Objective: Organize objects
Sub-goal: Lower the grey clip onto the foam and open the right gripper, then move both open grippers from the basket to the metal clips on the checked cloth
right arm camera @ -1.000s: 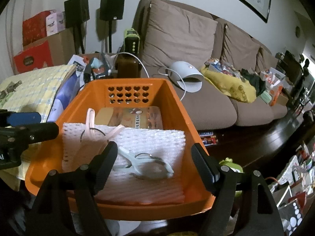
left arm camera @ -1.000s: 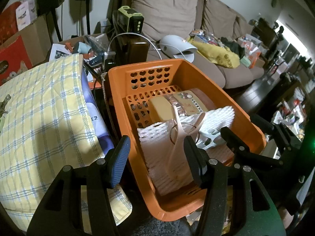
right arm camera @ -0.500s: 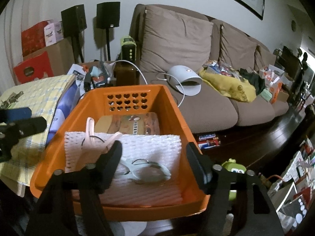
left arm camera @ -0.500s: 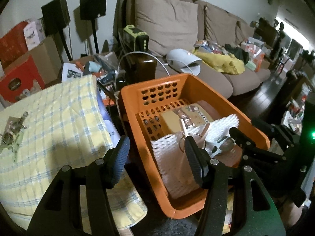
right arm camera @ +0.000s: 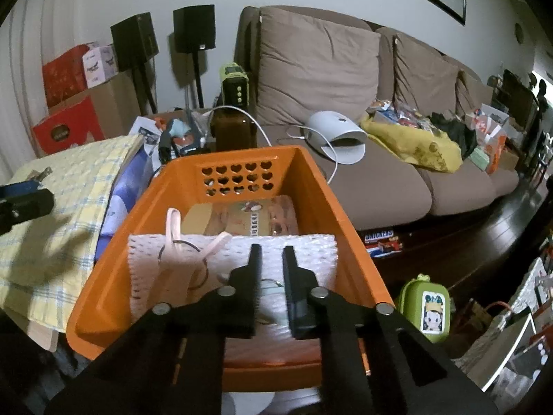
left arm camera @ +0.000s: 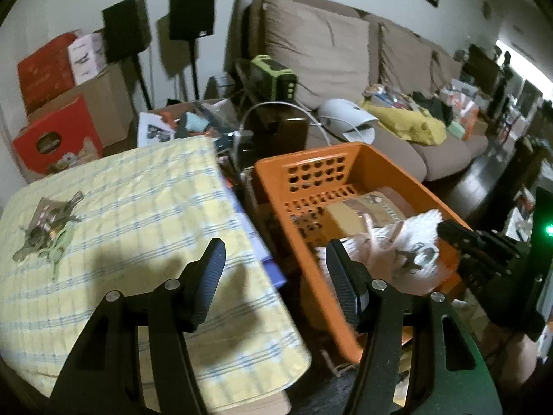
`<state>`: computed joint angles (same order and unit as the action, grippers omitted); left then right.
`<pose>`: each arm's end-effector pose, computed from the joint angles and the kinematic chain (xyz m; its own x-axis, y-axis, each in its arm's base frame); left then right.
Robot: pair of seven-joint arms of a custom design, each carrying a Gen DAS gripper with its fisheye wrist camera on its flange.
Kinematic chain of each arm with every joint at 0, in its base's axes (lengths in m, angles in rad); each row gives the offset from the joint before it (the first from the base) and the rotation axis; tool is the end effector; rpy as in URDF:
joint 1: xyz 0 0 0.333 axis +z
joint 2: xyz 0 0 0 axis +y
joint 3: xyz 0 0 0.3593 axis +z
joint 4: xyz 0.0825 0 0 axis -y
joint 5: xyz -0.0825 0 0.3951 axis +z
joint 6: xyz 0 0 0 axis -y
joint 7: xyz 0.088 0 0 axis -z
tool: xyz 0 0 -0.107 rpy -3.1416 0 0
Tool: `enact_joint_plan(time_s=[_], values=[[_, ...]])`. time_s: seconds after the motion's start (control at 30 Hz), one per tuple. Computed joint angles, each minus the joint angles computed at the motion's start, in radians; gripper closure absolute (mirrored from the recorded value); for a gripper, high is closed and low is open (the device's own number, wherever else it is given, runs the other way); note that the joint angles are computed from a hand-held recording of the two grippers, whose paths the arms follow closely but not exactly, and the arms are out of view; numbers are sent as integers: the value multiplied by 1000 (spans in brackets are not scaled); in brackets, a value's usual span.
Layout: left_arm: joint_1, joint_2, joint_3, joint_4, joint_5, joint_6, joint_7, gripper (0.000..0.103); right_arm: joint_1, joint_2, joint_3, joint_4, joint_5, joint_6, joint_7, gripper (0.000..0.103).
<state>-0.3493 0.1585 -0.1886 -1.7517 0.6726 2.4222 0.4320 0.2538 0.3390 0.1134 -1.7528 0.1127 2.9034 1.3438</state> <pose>0.5786 -0.3320 0.5734 0.1801 -0.9802 0.0827 -0.7271 -0.1893 -0.6599 0.6772 0.2411 0.5102 0.4442 -0.8954 0.0298 -0.6034 -0.3236 -0.7288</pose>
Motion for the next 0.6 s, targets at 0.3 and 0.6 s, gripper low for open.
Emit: enact_joint_plan(time_s=[0.3,0.6], values=[[116,-255,-9,-297,30,66,-68,40,-46,-4,103,36,180,-120,-111,90],[289,-501,-37,-514,21,44,-150,37,35,-37,132,19,315,-128,-199,60]])
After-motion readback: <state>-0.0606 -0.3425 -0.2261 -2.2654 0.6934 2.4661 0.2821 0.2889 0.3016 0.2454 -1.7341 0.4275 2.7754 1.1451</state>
